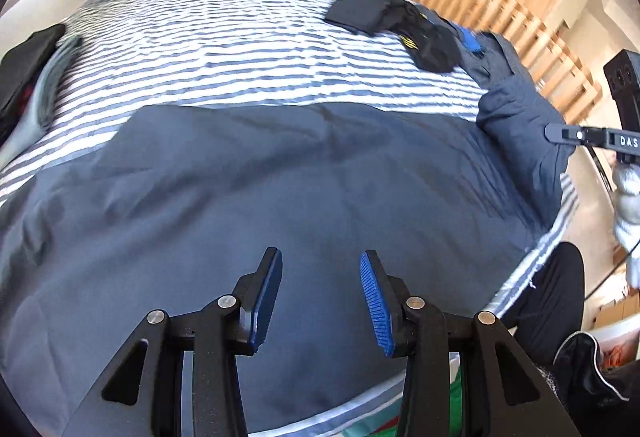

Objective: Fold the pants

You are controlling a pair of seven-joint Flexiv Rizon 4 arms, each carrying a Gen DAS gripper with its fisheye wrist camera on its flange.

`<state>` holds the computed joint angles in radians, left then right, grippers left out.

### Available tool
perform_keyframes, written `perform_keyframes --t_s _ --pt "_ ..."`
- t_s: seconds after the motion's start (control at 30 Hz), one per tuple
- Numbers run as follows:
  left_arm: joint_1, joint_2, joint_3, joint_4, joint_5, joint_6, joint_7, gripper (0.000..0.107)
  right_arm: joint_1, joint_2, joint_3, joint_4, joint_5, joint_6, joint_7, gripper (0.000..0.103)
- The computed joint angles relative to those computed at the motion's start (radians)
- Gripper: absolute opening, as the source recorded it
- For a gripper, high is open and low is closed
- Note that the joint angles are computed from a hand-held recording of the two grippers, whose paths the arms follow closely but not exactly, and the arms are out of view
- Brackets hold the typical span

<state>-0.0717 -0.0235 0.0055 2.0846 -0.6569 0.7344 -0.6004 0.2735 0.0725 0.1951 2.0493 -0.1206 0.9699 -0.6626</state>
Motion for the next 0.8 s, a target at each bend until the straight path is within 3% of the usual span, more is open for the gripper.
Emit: perform_keyframes --t_s 0.17,0.37,0.53,0.7,0.8 --pt "0.063 -0.009 0.044 -0.011 -0.027 0.024 0.002 0.044 0.071 -0.206 0.007 -0.206 -0.001 0.052 -0.057 0.011" --pt "0.163 -0.048 0.084 -0.042 -0.047 0.014 0.003 0.044 0.169 -0.457 0.028 -0.518 0.003 0.038 -0.133 0.011" --pt "0.235 -0.097 0.094 -0.069 -0.060 -0.008 -0.007 0.044 0.269 -0.673 0.016 -0.795 -0.033 -0.068 -0.182 0.011" --pt "0.275 -0.110 0.091 -0.076 -0.090 -0.017 0.005 0.044 0.285 -0.874 0.075 -1.065 0.053 -0.260 -0.273 0.017" --pt "0.279 -0.110 0.086 -0.079 -0.085 -0.017 0.001 0.044 0.292 -0.887 0.064 -1.094 0.116 -0.274 -0.335 0.022"
